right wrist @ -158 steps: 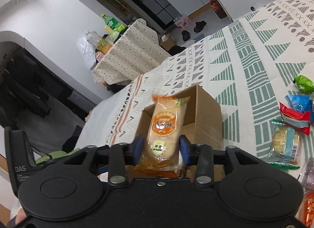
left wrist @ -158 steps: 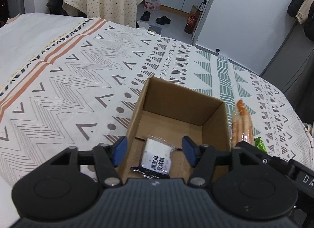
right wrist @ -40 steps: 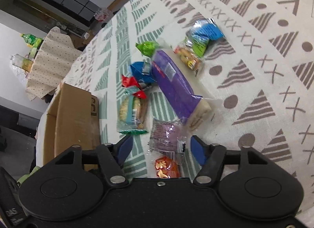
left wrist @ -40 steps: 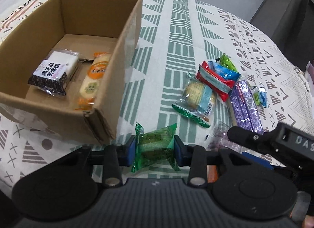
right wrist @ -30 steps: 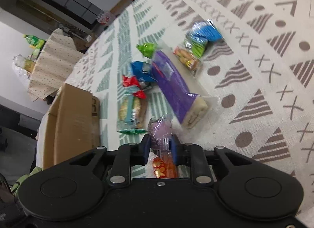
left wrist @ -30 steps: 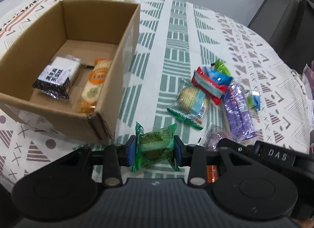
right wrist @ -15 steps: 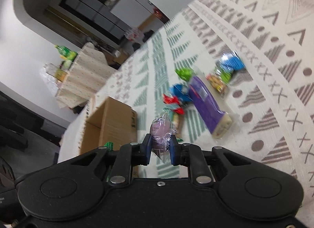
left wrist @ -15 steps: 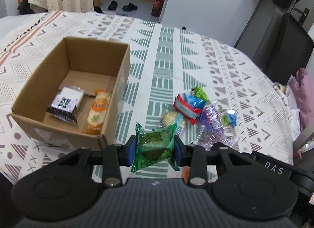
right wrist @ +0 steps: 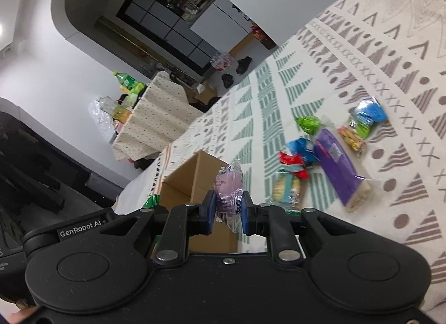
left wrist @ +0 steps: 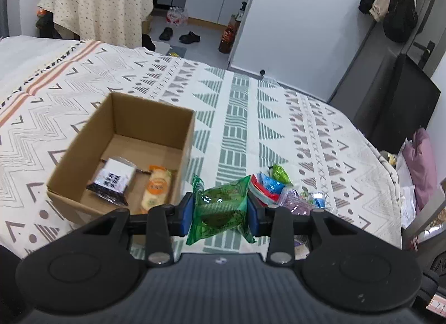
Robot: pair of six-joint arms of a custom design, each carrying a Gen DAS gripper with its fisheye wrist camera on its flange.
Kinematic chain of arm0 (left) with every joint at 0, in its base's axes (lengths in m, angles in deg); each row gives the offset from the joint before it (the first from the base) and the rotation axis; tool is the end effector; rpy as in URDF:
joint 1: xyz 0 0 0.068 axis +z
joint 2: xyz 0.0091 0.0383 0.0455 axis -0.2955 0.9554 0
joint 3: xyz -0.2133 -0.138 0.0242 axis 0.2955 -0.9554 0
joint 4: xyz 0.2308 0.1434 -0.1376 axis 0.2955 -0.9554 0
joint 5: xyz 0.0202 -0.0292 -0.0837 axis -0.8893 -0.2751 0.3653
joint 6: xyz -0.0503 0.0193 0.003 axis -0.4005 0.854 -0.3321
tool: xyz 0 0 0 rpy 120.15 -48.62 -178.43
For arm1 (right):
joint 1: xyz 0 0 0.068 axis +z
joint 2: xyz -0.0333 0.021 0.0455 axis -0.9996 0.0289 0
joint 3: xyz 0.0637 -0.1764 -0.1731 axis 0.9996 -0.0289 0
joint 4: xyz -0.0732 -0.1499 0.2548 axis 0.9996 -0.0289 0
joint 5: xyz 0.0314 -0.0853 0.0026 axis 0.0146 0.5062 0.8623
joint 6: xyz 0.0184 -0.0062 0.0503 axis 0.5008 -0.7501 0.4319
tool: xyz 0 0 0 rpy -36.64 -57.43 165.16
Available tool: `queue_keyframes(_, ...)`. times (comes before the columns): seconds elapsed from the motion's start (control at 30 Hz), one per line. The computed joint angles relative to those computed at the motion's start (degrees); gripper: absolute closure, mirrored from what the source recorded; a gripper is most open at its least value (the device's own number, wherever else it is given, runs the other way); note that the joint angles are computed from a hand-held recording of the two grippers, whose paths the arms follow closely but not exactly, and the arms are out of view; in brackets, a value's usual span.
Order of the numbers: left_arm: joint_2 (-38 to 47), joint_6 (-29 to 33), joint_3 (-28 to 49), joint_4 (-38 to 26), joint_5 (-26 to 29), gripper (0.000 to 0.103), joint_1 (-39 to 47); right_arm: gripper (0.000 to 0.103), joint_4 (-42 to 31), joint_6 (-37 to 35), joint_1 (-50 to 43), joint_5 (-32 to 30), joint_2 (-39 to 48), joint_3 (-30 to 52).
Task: Organize snacks
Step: 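Carry both snacks over the box and open both grippers to drop them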
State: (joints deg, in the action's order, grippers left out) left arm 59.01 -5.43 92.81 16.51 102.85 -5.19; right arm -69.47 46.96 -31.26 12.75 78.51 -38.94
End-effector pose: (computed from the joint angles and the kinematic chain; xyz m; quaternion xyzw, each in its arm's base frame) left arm 0.2583 0.0347 0.2767 0.1727 0.9133 -0.1922 0.3147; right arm 0.1245 0.1469 0.2070 0.3615 0.7659 0.2784 0.4529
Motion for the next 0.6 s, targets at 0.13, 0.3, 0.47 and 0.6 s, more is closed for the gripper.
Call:
queue_keyframes(0.13,2.1,0.6,2.0,0.1,0.9,0.065,2.5,0.085,3.5,-2.2,0.1,0.2,3.0,1.3)
queue_keyframes(0.3,5.9,0.5,5.3,1.1,1.3,0.065,5.5,0.085,7.5,-5.2,-1.0,-1.3,7.0,3.1)
queue_keyframes(0.47,11.9,0.2,9.5,2.1,2.1,0.065,8.5,0.085,12.0,-8.9,-2.3,-3.5,12.2,6.0)
queue_keyframes(0.6,17.1,-0.1,13.1,3.3,2.0,0.065,10.0,0.085,14.6,-10.3,-2.6,-4.9,17.7,9.0)
